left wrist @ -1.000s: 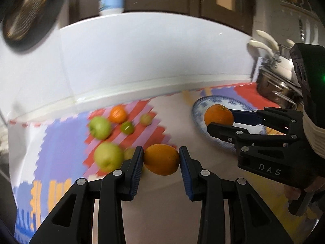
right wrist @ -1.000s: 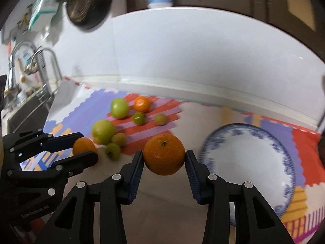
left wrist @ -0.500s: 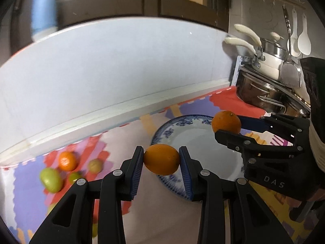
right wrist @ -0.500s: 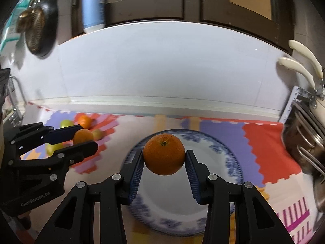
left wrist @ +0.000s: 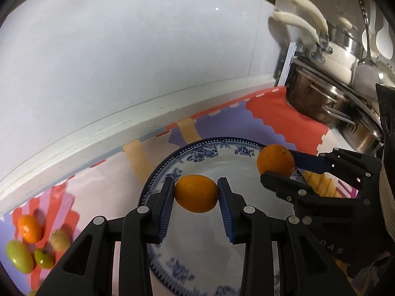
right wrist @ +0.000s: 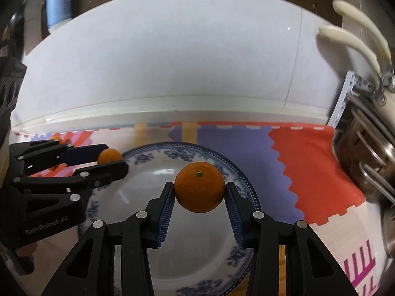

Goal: Organize fruits
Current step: 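Carry the oranges onto the blue-rimmed plate and open both tools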

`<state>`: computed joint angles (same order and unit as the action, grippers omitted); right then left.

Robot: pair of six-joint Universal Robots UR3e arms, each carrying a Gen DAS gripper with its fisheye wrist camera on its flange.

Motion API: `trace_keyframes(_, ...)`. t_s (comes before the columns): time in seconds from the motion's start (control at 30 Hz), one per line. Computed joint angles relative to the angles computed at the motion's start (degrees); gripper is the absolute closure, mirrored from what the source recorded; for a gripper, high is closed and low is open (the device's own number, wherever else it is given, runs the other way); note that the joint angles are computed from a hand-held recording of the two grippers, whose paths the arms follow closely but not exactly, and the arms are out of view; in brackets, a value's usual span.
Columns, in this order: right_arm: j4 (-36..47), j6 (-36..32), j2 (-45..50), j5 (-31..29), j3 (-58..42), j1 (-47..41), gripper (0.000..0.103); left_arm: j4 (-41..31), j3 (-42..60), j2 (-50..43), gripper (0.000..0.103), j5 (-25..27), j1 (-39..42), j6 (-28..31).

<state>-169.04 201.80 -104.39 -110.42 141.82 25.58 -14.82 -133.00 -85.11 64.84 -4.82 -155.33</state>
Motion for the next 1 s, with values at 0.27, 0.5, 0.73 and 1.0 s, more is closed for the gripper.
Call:
trace_keyframes(0.27, -3.2, -2.2, -0.1, 5.7, 4.0, -6.2, 0.06, 1.6, 5.0, -8.3, 0.068, 3.7, -4.2, -1.8)
trace_keyframes(0.5, -4.8, -2.9, 1.3, 6.6, 4.6, -7.1, 0.06, 1.4, 6.2, -10.5, 0.067, 5.2, -5.3, -1.7)
trace_keyframes(0.73, -5.2, -2.8, 1.5, 7.2, 5.0, -7.4, 0.059, 1.7, 5.3, -8.7, 0.06, 4.9, -4.8, -1.0)
trace_keyframes(1.0, -0.7, 1.5, -2.1, 1.4, 3.1, -2.0, 0.053, 0.5, -1.3, 3.8, 0.042, 2.1, 0.4, 0.5)
